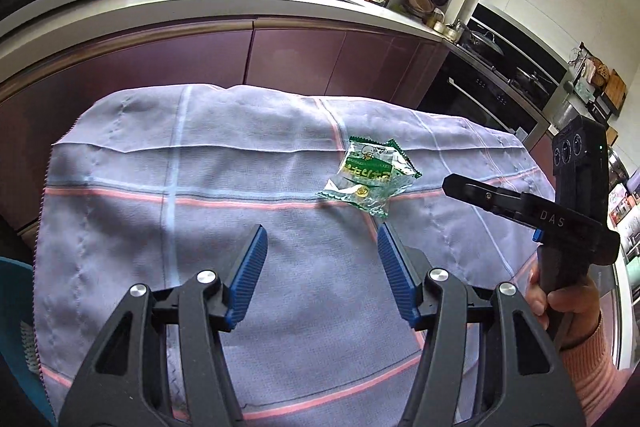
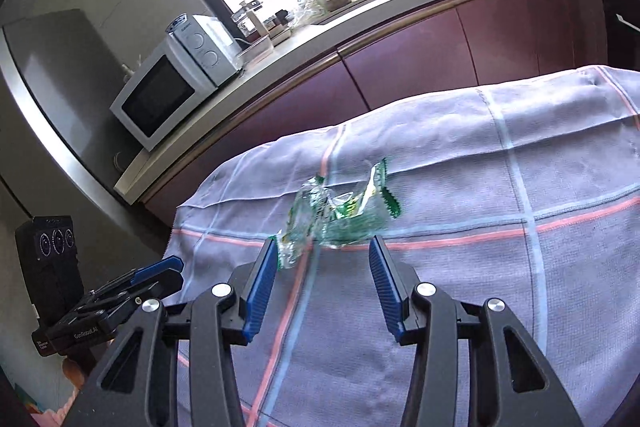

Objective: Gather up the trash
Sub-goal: 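Move both open tools back over the green candy wrappers, then close the left tool on a green wrapper while the right tool grasps another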

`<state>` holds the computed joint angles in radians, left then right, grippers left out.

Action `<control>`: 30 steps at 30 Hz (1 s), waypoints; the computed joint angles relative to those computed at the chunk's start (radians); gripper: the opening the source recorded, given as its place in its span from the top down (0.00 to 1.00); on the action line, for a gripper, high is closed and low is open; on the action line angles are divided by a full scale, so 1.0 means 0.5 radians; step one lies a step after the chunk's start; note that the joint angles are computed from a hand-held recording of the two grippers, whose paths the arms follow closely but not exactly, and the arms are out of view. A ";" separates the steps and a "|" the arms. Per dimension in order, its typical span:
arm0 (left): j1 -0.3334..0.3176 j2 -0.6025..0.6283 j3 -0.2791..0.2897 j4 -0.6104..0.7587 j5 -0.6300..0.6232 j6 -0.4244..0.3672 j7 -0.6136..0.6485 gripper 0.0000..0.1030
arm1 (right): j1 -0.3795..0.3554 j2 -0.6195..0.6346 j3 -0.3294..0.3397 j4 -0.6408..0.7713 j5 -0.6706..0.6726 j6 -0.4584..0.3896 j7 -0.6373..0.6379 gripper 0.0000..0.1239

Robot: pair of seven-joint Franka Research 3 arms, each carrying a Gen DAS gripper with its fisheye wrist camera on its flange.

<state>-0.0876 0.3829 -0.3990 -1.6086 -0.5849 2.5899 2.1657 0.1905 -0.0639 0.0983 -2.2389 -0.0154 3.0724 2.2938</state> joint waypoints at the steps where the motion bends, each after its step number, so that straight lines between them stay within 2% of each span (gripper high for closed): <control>1: -0.035 0.046 0.020 0.063 0.057 -0.021 -0.052 0.45 | 0.011 0.013 -0.019 0.008 0.062 0.002 -0.049 0.63; 3: -0.096 0.132 0.046 0.180 0.172 -0.052 -0.153 0.45 | 0.021 0.049 -0.047 0.042 0.153 -0.009 -0.127 0.63; 6: -0.157 0.237 0.054 0.320 0.320 -0.069 -0.264 0.46 | 0.066 0.116 -0.086 0.113 0.492 -0.029 -0.412 0.63; 7: -0.172 0.271 0.055 0.369 0.365 -0.079 -0.297 0.46 | 0.065 0.136 -0.093 0.135 0.507 -0.041 -0.423 0.63; 10: -0.187 0.347 0.026 0.476 0.448 -0.115 -0.322 0.46 | 0.066 0.200 -0.086 0.209 0.786 -0.074 -0.660 0.63; 18: -0.236 0.411 -0.029 0.541 0.617 -0.119 -0.179 0.44 | 0.050 0.302 -0.059 0.331 1.075 -0.132 -0.949 0.63; 21: -0.285 0.414 0.001 0.531 0.711 -0.088 -0.173 0.44 | 0.051 0.315 -0.058 0.344 1.123 -0.150 -1.008 0.68; 22: -0.303 0.425 0.016 0.548 0.746 -0.100 -0.186 0.46 | 0.045 0.319 -0.049 0.349 1.169 -0.162 -1.048 0.75; 23: -0.318 0.439 0.030 0.571 0.778 -0.112 -0.205 0.50 | 0.043 0.320 -0.047 0.350 1.197 -0.168 -1.074 0.78; 25: -0.328 0.478 0.040 0.635 0.810 -0.154 -0.238 0.55 | 0.049 0.315 -0.056 0.339 1.201 -0.167 -1.075 0.81; 28: -0.320 0.538 0.034 0.726 0.811 -0.248 -0.267 0.69 | 0.050 0.302 -0.052 0.320 1.258 -0.149 -1.110 0.86; 30: -0.306 0.551 0.025 0.736 0.795 -0.253 -0.265 0.73 | 0.046 0.290 -0.045 0.309 1.315 -0.141 -1.162 0.88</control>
<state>-0.2407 0.6584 -0.3865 -1.2404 -0.1876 2.4632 2.0330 0.2136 0.0810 0.0760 -2.0844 0.6420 3.0020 1.7127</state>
